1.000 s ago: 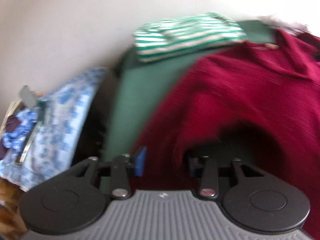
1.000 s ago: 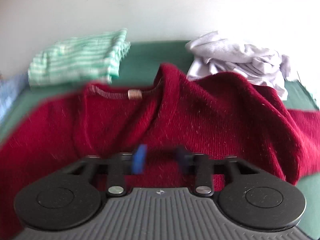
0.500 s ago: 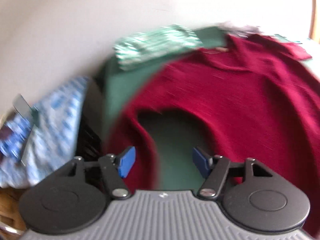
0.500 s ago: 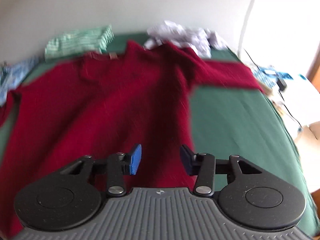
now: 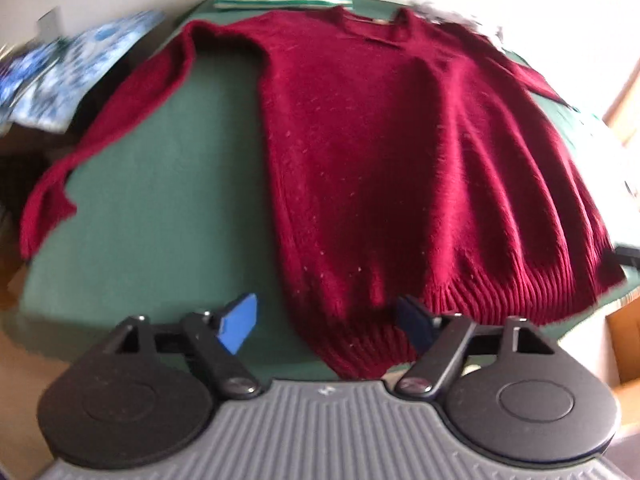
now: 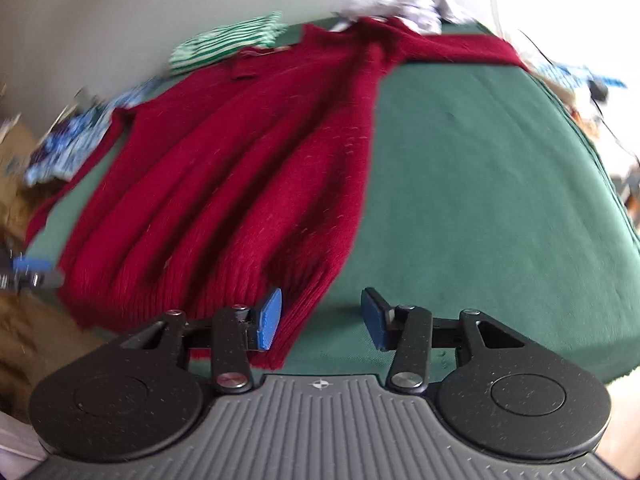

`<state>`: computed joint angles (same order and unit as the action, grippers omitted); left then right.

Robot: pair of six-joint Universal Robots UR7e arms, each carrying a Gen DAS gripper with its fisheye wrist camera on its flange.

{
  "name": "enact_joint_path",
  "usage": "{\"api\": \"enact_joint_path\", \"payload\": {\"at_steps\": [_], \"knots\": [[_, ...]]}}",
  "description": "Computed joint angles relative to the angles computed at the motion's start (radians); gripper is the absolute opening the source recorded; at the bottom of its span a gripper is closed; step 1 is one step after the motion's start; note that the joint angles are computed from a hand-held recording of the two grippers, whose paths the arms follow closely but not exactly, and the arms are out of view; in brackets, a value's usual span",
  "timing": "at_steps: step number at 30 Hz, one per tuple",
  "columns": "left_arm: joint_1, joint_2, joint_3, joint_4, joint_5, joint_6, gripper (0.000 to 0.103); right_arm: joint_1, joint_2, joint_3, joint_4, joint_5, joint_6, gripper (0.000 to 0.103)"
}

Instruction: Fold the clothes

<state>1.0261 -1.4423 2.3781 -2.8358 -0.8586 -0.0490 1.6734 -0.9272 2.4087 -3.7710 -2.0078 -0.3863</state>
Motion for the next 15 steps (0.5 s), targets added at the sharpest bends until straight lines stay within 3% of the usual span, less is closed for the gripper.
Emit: {"api": "enact_joint_path", "payload": {"at_steps": [3,4,5,6,7,9,12,15], "knots": [[-0.029,0.042,0.026,-0.081,0.036,-0.053,0.075,0.004,0.043,-0.01,-0.049,0.023,-0.078,0.048],[-0.039,0.053,0.031,-0.098,0.045,-0.068,0.067,0.011,0.067,-0.015,-0.081,0.01,-0.108,0.043],[-0.046,0.053,0.026,-0.082,0.047,-0.085,0.047,0.017,0.089,-0.02,-0.111,0.001,-0.139,0.028],[-0.053,0.053,0.022,-0.065,0.048,-0.103,0.033,0.018,0.097,-0.022,-0.118,0.011,-0.173,0.018],[-0.058,0.051,0.015,-0.045,0.045,-0.121,0.0,0.016,0.089,-0.02,-0.105,0.02,-0.182,0.009],[-0.056,0.022,0.0,-0.002,0.021,-0.17,0.002,0.017,0.065,-0.02,-0.083,0.031,-0.18,0.008],[-0.112,-0.052,0.019,0.0,0.082,-0.193,0.002,0.012,-0.034,0.038,-0.092,0.101,-0.175,0.007],[-0.192,-0.174,0.045,0.047,0.129,-0.222,0.002,0.028,-0.178,0.098,-0.026,0.145,-0.165,0.007]]}}
